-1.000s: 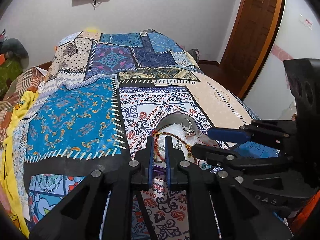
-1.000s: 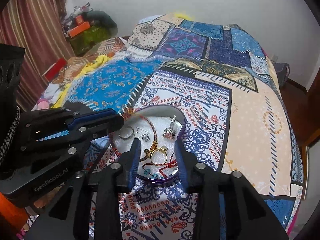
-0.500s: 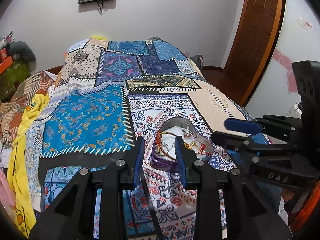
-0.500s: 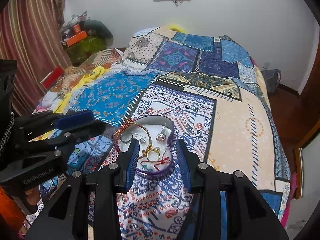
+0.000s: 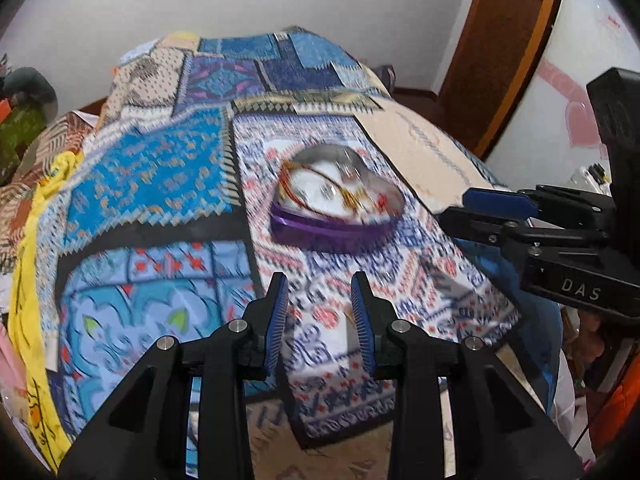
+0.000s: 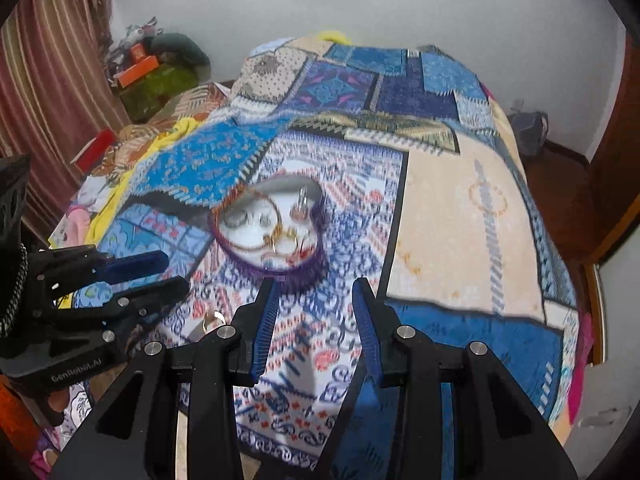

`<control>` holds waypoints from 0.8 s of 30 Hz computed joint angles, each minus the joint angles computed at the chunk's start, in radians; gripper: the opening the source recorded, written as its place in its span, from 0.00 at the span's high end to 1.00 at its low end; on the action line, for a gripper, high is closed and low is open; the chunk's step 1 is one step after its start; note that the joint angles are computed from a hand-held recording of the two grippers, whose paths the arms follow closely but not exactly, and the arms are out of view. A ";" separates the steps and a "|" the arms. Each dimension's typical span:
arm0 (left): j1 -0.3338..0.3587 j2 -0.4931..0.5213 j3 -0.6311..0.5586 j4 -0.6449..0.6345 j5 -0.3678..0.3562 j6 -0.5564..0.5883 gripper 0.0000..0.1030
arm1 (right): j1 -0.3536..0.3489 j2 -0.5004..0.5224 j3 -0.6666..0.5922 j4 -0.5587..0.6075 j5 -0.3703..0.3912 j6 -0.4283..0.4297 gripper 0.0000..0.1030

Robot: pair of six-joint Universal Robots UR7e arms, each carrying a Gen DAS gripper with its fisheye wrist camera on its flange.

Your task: Organize jewelry

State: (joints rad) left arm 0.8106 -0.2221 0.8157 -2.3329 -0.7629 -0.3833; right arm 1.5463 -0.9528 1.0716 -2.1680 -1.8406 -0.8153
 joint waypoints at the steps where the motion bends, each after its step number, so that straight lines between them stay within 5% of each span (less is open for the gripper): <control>1: 0.000 0.001 0.003 0.006 -0.012 -0.006 0.69 | -0.002 -0.003 0.006 0.004 -0.003 0.001 0.66; 18: 0.009 0.061 -0.061 0.061 -0.051 0.031 0.69 | -0.015 -0.013 0.044 0.033 -0.027 0.015 0.66; 24: 0.002 0.066 -0.041 -0.007 -0.005 0.096 0.80 | -0.012 -0.010 0.045 0.030 -0.033 0.011 0.66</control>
